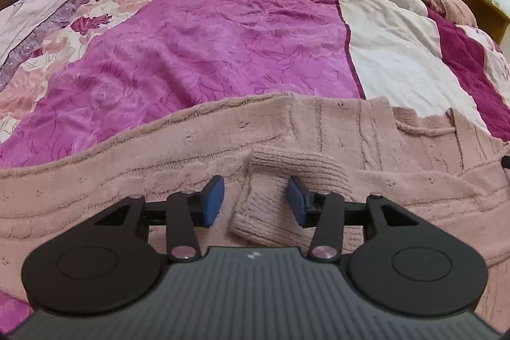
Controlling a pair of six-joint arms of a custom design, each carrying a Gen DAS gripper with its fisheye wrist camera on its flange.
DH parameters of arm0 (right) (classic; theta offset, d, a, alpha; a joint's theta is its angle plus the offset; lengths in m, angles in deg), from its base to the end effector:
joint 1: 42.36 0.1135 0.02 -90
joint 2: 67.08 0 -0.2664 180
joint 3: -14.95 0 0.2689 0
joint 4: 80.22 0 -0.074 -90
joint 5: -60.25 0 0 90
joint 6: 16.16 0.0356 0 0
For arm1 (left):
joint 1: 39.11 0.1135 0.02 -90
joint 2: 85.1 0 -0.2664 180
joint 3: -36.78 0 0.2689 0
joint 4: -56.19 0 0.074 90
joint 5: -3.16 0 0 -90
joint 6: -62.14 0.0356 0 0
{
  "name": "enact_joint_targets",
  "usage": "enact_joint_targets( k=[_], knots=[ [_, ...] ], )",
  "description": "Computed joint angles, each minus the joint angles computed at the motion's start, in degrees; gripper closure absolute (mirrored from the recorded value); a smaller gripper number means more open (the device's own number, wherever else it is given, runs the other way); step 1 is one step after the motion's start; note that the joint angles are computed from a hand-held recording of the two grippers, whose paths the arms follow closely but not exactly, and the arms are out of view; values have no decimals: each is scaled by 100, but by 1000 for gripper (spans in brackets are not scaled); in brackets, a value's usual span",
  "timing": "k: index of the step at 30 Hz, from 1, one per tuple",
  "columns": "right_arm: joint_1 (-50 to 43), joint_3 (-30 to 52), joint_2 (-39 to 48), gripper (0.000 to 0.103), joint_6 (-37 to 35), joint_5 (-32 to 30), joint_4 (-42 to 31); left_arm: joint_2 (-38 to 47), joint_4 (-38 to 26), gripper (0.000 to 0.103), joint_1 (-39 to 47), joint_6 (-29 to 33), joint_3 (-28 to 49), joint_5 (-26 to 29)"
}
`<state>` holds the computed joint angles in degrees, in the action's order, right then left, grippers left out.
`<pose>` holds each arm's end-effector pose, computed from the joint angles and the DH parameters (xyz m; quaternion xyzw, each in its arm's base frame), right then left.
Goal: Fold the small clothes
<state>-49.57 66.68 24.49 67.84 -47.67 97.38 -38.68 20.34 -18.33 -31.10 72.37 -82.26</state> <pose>0.3125 -0.0285 0.1350 -0.0535 0.9039 0.0955 0.4136 0.1652 0.0596 0.1763 -0.1788 0.9114 0.0195 0.3702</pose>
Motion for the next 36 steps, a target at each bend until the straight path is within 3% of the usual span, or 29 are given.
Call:
enact_joint_targets(
  k=[5, 7, 8, 9, 10, 13, 16, 18, 21, 25, 30, 32, 36],
  knots=[
    [14, -48, 202, 34, 188, -95, 338, 416, 471, 49, 33, -276, -31, 409],
    [-7, -98, 191, 40, 220, -159, 426, 452, 611, 51, -98, -364, -89, 295],
    [-18, -120, 183, 57, 233, -213, 475, 410, 638, 55, -171, -355, -116, 243],
    [-16, -192, 129, 82, 279, -201, 582, 254, 673, 75, -247, -310, -193, 191],
    [-21, -330, 19, 85, 352, -205, 789, 16, 641, 93, -370, -276, -268, 54],
    [18, -805, -312, 91, 569, 37, 1587, -836, 407, 94, -656, -316, -457, -291],
    [128, -833, -198, 92, 623, 545, 1891, -1237, 289, 95, -1223, -355, -566, -1397],
    [191, -710, 11, 92, 588, 749, 1837, -934, 414, 95, -1335, -434, -566, -1909],
    [161, -456, 302, 90, 633, 712, 1554, -346, 461, 95, -822, -486, -473, -1442],
    [73, -414, 189, 86, 693, 575, 1280, -460, 429, 94, -698, -328, -532, -1357],
    [-106, -681, -471, 58, 718, 317, 921, -1092, -369, 93, -334, -325, -393, -1002],
    [-197, -878, -868, 53, 662, 101, 795, -1451, -843, 84, -146, -326, -299, -925],
    [-231, -1185, -1781, 53, 448, -87, 205, -2238, -1695, 52, 369, -172, -111, -737]
  ],
)
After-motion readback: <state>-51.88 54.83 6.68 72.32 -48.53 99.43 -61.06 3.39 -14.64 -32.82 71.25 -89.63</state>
